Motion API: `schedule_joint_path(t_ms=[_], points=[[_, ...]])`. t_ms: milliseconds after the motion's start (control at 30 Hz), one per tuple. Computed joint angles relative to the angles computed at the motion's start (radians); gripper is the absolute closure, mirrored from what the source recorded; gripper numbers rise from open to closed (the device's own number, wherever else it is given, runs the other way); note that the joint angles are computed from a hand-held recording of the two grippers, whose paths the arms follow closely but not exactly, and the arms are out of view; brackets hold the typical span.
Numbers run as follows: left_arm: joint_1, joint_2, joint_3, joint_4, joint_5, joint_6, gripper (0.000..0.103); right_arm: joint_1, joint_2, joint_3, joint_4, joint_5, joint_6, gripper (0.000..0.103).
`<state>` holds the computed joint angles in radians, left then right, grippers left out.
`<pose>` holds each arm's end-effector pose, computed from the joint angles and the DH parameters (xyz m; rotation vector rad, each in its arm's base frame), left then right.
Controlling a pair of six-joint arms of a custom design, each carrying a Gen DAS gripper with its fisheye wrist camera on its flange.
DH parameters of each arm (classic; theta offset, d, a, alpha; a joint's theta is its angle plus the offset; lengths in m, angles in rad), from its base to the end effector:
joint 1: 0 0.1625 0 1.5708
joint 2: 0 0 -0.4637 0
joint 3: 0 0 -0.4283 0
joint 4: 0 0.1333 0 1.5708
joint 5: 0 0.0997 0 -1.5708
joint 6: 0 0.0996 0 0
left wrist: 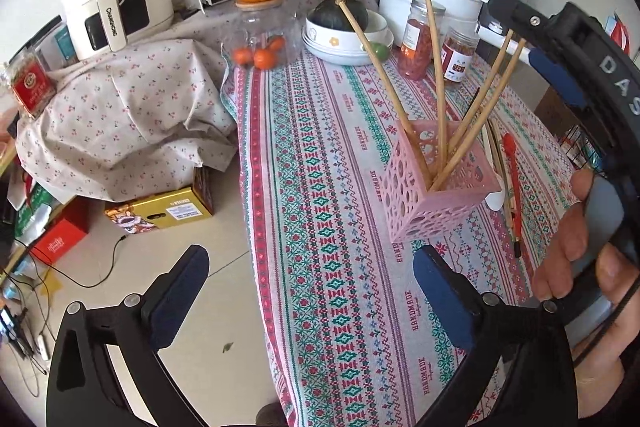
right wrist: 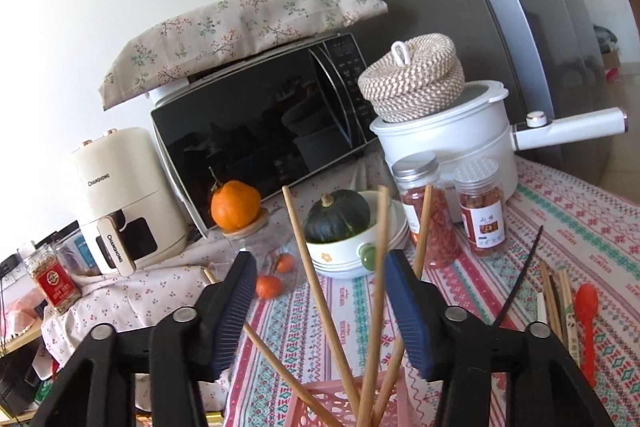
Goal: Organize utensils
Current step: 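Open both grippers to drop the chopsticks into the pink basket, then move the right gripper back toward the remaining spoons and brush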
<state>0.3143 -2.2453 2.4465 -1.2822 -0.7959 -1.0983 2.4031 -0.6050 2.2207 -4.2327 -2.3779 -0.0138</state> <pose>-0.1128 -0.2501 0.3294 0.4208 2.3031 -0.6547 0.3901 -0.2722 0.0502 0.4308 -2.3457 1.6186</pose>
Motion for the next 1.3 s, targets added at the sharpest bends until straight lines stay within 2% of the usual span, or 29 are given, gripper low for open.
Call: schedule_joint_path(t_ms=[67,167,200,367,467,700,900,1067,1200,1300], points=[[0.001,-0.004,0.008,-0.029,-0.012,0.013,0.0,0.008,-0.038,0.018,0.037,-0.003,-0.007,0.017],[0.012,-0.005,0.024,-0.088,-0.038,0.03,0.0,0.02,-0.099,0.047,0.103,-0.02,-0.012,0.003],[0.017,-0.005,0.031,-0.115,-0.05,0.043,0.0,0.02,-0.122,0.058,0.135,-0.024,-0.004,0.001],[0.006,0.016,0.061,-0.186,-0.104,0.06,0.0,0.007,-0.273,0.127,0.393,-0.012,0.066,0.001],[-0.017,0.036,0.076,-0.202,-0.114,0.06,0.0,-0.004,-0.363,0.161,0.571,-0.033,0.127,0.001],[-0.045,0.059,0.118,-0.302,-0.138,0.11,0.0,-0.058,-0.504,0.233,0.783,-0.09,0.217,0.001],[-0.051,0.064,0.159,-0.407,-0.145,0.123,0.0,-0.155,-0.592,0.276,0.982,-0.071,0.325,0.001],[-0.035,0.112,0.174,-0.488,-0.162,0.155,0.0,-0.259,-0.649,0.263,1.254,-0.034,0.447,0.001],[-0.047,0.165,0.176,-0.506,-0.147,0.18,0.0,-0.339,-0.654,0.254,1.353,-0.006,0.481,0.001],[-0.056,0.193,0.177,-0.516,-0.132,0.202,0.0,-0.386,-0.641,0.244,1.382,0.014,0.483,0.001]])
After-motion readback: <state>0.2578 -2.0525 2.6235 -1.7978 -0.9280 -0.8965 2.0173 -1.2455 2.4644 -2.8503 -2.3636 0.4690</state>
